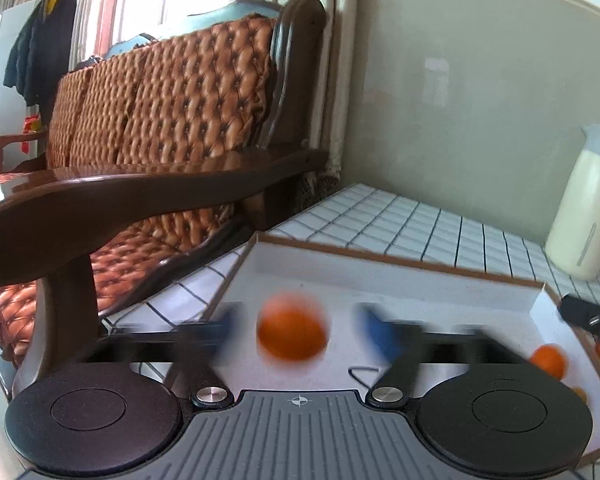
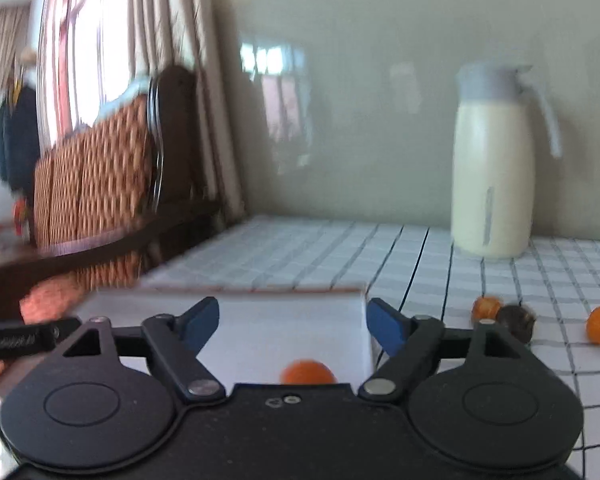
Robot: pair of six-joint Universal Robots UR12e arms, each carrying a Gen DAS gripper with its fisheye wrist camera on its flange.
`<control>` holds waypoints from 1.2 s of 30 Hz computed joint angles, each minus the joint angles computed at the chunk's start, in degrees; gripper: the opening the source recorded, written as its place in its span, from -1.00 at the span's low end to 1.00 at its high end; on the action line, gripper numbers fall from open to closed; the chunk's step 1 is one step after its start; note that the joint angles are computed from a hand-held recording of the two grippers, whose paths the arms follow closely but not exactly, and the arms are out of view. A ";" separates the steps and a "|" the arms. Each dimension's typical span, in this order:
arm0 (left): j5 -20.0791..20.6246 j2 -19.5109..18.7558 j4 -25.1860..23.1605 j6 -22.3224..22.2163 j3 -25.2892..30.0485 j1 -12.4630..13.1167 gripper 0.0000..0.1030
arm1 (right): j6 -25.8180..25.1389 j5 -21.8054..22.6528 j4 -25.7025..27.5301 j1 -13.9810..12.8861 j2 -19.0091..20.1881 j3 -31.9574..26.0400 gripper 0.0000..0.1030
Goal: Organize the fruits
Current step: 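Open both tools to drop the oranges into the white box, then withdraw both open tools from the box toward the remaining fruits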
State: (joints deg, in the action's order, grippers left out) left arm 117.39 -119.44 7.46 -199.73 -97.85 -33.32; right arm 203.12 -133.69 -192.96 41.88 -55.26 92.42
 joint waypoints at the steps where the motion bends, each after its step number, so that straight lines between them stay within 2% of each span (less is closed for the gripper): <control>1: 2.33 -0.34 2.54 0.45 -0.05 -0.44 1.00 | -1.61 -0.46 -3.38 0.16 0.28 0.00 0.59; 2: 3.35 -0.70 5.99 2.07 -0.16 -0.71 1.00 | -2.62 -1.26 -5.71 0.36 0.56 -0.09 0.79; 3: 3.10 -0.77 7.94 3.07 -0.30 -0.73 1.00 | -3.67 -2.17 -8.02 0.57 0.90 -0.23 0.86; 6: 3.65 -0.65 9.93 2.33 -0.61 -0.76 1.00 | -6.05 -2.21 -12.47 0.70 1.14 -0.13 0.88; 11: 6.25 -0.67 11.60 3.35 -0.77 -1.12 1.00 | -6.73 0.29 -14.93 0.08 0.58 0.83 0.88; 14: 7.89 -0.99 11.91 4.50 -0.49 -1.37 1.00 | -6.27 0.23 -14.97 0.07 0.65 1.00 0.88; 22: 6.80 -0.26 8.70 3.85 -1.32 -1.49 1.00 | -7.50 1.00 -11.24 0.54 0.44 1.23 0.88; 25: 6.23 0.06 7.34 2.06 -1.58 -1.48 1.00 | -6.52 3.83 -8.17 0.41 -0.34 1.94 0.88; 28: 4.78 0.40 4.99 -1.12 -1.69 -1.25 1.00 | -3.70 6.96 -7.40 0.12 -1.09 3.16 0.88; 31: 3.76 0.59 3.16 -3.20 -1.70 -1.11 1.00 | -2.54 5.28 -6.21 0.42 -1.48 3.47 0.88; 36: 3.41 0.52 1.24 -5.36 -1.37 -1.25 1.00 | -6.13 1.76 -10.08 1.05 -1.17 3.99 0.88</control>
